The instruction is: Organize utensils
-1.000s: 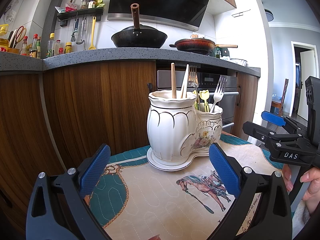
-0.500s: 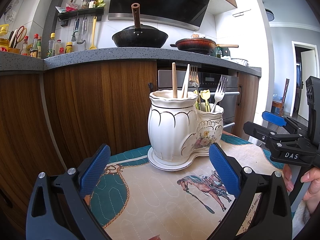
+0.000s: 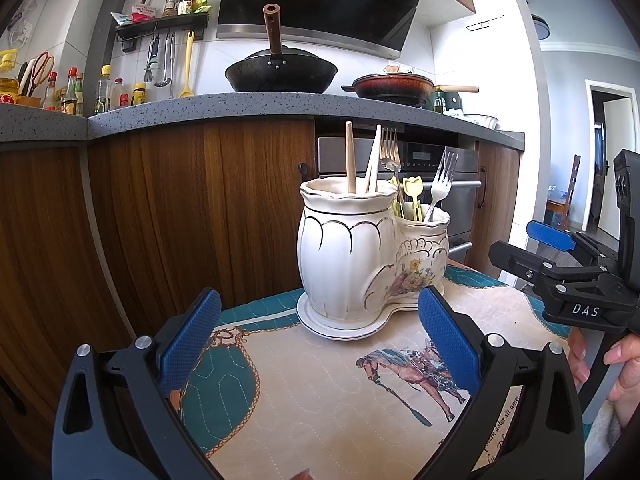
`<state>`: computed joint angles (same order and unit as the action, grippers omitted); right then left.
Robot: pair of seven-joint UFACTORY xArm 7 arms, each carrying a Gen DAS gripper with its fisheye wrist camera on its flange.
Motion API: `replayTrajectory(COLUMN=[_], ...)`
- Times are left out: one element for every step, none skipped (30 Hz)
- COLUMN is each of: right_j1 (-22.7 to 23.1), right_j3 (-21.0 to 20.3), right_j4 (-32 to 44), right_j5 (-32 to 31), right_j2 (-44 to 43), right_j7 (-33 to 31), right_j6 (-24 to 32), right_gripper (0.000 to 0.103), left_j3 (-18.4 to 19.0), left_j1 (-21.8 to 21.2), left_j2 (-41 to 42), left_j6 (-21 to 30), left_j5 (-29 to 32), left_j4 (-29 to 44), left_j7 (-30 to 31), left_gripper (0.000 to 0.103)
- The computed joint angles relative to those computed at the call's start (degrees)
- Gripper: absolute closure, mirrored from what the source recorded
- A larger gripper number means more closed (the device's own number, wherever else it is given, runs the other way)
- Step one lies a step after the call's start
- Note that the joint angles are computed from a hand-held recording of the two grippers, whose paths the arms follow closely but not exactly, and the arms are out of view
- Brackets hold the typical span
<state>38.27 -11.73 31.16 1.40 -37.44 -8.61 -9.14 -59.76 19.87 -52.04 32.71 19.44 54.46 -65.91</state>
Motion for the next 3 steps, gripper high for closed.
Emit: replayTrajectory(right_j1=[0.03, 0.04, 0.04], right_j3=[-0.03, -0.05, -0.05], right_j4=[0.05, 0.07, 0.07], right_j5=[-0.03, -0.05, -0.06], right_j2=[0.03, 0.04, 0.04], right_j7=[0.01, 0.02, 0.03], right_j6=[0.02, 0.02, 0.02], right_gripper=[0.005, 0.005, 0.005], left_j3=[-0.01, -0.01, -0.02], left_j1=[-0.01, 0.04, 0.00], left_j2=[0.03, 0.06, 0.06], left_j6=[0.05, 0.03, 0.08], left_j5=[0.02, 0.04, 0.04], left_j4=[0.03, 0.07, 0.06], left_j7=[0.01, -0.02, -0.04], left_gripper=[0.005, 0.006, 0.006])
